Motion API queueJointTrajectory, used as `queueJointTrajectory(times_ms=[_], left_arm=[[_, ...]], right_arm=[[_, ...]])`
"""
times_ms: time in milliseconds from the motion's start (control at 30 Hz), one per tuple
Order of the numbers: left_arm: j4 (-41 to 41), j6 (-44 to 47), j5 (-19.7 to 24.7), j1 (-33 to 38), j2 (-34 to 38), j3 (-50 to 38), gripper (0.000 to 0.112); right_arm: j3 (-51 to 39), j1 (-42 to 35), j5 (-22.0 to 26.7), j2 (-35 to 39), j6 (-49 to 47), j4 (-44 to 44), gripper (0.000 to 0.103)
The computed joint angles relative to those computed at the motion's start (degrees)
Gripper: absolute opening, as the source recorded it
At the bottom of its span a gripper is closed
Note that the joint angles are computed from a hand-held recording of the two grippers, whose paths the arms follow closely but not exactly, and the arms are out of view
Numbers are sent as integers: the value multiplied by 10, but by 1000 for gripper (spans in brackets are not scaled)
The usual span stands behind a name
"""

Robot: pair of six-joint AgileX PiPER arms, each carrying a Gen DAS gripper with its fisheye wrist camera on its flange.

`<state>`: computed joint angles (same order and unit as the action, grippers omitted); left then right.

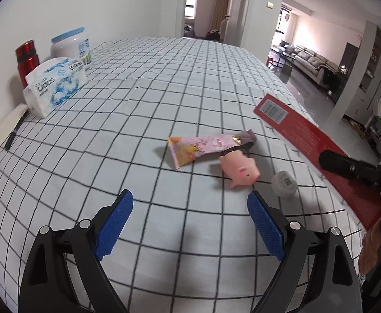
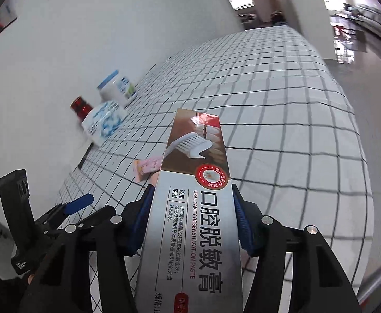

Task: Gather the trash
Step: 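Grasp the pink pig toy with the left gripper while the right gripper holds the box, then carry the pig toy and toothpaste box over the grey basket with both grippers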

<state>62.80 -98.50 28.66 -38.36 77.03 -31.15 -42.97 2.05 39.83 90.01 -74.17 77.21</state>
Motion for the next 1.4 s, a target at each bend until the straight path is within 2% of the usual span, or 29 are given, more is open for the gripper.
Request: queueJointTrajectory(times_ms=[167, 400, 533, 633, 767, 900, 1100, 1300, 1400], left_arm=[[4, 11, -20, 9, 36, -30, 88], [10, 15, -36, 20, 110, -95, 88], [-14, 42, -53, 39, 152, -125, 88], [-14, 42, -55, 42, 171, -137, 82], [5, 21, -57, 41, 184, -137, 63], [2, 28, -69, 39, 180, -129, 33], [28, -4, -70, 19, 146, -93, 30], [27, -14, -35, -24, 83, -52, 30], [18, -16, 0, -70, 52, -44, 30]], right_arm=[[55, -14, -35, -42, -32, 45, 55], [105, -56, -23, -82, -56, 82, 55], [120, -71, -16, -94, -63, 84, 55], [128, -78, -8, -98, -68, 87, 55], [132, -83, -3, -98, -72, 90, 55], [143, -73, -18, -109, -81, 98, 55], [151, -65, -23, -114, -86, 107, 55], [176, -71, -21, -134, -97, 116, 55], [190, -88, -11, -155, -91, 104, 55]])
